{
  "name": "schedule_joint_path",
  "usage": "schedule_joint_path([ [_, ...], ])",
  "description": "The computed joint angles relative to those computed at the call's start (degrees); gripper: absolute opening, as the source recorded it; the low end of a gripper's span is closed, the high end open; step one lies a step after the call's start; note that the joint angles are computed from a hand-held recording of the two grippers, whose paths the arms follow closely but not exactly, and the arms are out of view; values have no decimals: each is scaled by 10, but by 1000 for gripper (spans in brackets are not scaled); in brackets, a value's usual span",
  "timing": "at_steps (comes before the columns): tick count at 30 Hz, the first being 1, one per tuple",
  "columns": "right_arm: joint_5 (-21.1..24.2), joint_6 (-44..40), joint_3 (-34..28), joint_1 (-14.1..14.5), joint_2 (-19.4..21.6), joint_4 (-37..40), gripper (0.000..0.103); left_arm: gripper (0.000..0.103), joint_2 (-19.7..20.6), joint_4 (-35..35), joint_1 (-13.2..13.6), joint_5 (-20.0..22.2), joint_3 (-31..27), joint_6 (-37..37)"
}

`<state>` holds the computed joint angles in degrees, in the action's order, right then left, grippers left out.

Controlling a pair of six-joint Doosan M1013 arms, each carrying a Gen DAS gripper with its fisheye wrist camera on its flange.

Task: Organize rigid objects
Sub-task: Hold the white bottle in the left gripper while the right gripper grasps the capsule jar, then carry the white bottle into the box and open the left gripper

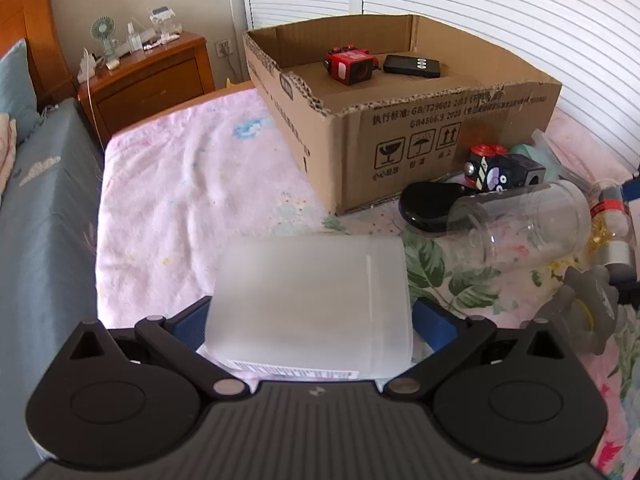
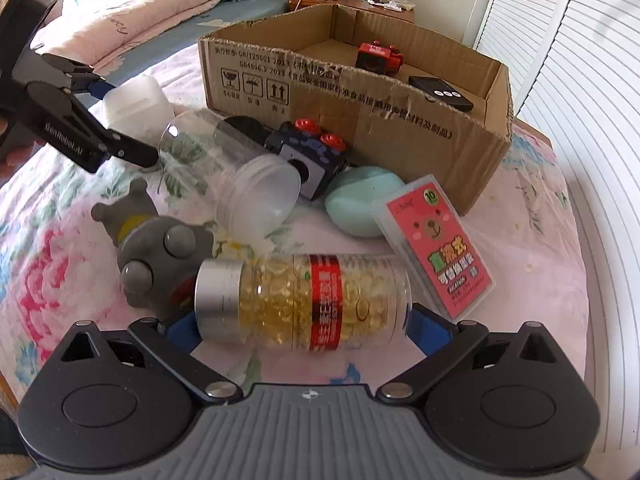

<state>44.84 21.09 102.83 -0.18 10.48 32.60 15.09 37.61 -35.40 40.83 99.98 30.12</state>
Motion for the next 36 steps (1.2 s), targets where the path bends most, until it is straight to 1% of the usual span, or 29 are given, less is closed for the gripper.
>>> schedule_joint_path([
  [3, -1, 0, -4, 3, 2, -4, 103, 101, -4, -16, 7, -19, 3, 9],
  [11, -4, 9, -7, 10, 3, -18, 101, 99, -7, -23, 9, -22, -2, 42],
  [14, -2, 21, -10, 13, 3, -28, 98, 92, -5, -36, 11, -19, -7, 60],
  [16, -5, 25, -9, 14, 2, -31, 98, 90, -4, -38, 10, -10, -11, 67],
  [18, -5, 25, -9, 13, 1, -32, 98, 82, -2, -32, 9, 0, -13, 65],
  [23, 1, 37, -12, 10, -1, -36, 97, 82, -8, -66, 15, -13, -10, 91],
  [28, -1, 26, -11, 7, -10, -38, 97, 82, -14, -66, 10, -13, -11, 100],
  [36, 6, 0, -16, -4, -20, -8, 97, 82, -32, -84, 0, -3, -26, 132],
])
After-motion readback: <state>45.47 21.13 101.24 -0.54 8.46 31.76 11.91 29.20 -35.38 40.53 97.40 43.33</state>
